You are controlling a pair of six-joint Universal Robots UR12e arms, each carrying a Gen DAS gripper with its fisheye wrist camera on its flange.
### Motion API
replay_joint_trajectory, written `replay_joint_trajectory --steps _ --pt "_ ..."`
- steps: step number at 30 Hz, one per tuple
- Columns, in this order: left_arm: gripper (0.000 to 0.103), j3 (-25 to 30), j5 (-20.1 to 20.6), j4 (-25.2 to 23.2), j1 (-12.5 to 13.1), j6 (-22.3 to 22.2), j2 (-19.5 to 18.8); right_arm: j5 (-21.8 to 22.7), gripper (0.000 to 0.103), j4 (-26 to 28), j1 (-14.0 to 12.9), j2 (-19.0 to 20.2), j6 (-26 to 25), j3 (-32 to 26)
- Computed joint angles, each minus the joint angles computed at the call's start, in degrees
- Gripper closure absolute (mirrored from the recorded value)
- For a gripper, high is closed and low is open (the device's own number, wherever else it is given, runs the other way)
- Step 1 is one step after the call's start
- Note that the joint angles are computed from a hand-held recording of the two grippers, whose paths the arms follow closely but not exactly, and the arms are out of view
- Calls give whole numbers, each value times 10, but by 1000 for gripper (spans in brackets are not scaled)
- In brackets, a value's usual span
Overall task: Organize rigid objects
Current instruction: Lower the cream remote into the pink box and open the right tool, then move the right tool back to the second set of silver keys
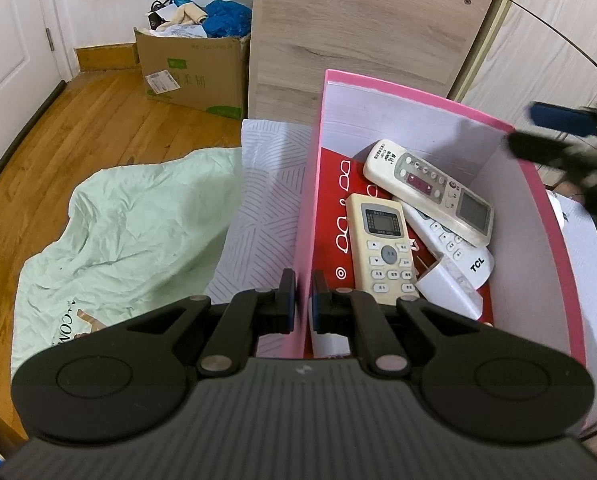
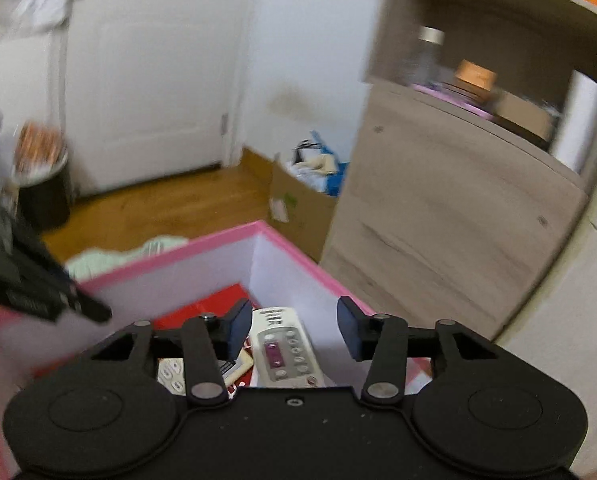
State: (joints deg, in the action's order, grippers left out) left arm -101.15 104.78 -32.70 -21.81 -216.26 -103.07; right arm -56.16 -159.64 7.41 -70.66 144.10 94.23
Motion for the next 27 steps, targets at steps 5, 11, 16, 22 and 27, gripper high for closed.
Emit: replay_joint_trajectory --steps 5,11,16,22,27 --pt "97 0 -1 0 0 -4 0 25 46 132 -31 -6 145 -35" --pt "97 0 0 0 0 -6 1 8 45 132 -54 -10 178 -27" --pt "97 -1 1 2 0 -3 2 11 45 126 -72 -5 179 -20" --pt "97 0 3 -1 -1 -11 1 39 46 118 -84 24 181 -22" --pt "97 5 20 -8 -7 -10 -1 35 46 58 -78 47 155 -12"
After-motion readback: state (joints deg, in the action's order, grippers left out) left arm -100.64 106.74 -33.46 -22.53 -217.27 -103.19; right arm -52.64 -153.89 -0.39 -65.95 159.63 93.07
